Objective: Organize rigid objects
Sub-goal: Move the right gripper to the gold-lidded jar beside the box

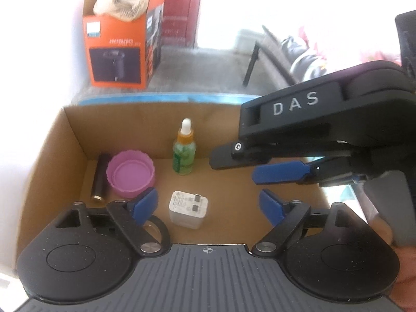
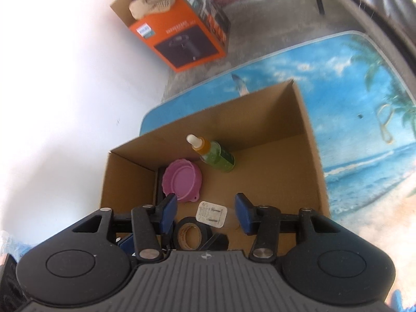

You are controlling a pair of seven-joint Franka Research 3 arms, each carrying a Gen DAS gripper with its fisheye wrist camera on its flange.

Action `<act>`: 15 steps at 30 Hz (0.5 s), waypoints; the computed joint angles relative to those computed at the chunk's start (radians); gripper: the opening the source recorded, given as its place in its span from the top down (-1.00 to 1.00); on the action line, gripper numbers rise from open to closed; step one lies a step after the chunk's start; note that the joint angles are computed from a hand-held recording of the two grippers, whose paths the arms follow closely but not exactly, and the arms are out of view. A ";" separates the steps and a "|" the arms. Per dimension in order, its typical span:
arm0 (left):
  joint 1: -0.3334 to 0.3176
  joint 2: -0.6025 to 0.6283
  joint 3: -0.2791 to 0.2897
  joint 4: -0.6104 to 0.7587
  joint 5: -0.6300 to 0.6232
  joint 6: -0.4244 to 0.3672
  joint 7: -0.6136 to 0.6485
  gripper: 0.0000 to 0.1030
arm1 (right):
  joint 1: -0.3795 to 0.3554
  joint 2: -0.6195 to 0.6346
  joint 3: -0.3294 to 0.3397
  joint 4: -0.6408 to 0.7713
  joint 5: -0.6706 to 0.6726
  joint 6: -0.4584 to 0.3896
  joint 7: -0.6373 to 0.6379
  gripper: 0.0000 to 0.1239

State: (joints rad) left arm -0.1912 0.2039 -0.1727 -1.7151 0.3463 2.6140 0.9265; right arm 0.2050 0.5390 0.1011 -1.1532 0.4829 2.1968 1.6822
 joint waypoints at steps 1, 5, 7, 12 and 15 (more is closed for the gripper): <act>-0.002 -0.025 0.001 -0.030 0.012 0.021 -0.006 -0.67 | 0.001 -0.035 -0.001 -0.049 0.005 0.030 -0.004 0.07; -0.002 -0.125 0.000 -0.131 0.048 0.073 -0.040 -0.68 | 0.005 -0.169 0.000 -0.224 0.041 0.126 -0.019 0.00; 0.004 -0.174 -0.004 -0.178 0.052 0.085 -0.052 -0.69 | 0.010 -0.229 0.000 -0.298 0.058 0.159 -0.026 -0.04; 0.023 -0.315 -0.012 -0.320 0.036 0.074 -0.047 -0.73 | 0.033 -0.357 -0.003 -0.459 0.089 0.215 -0.035 -0.13; 0.027 -0.379 -0.007 -0.393 -0.008 0.046 -0.013 -0.75 | 0.052 -0.394 -0.005 -0.515 0.088 0.208 -0.016 -0.17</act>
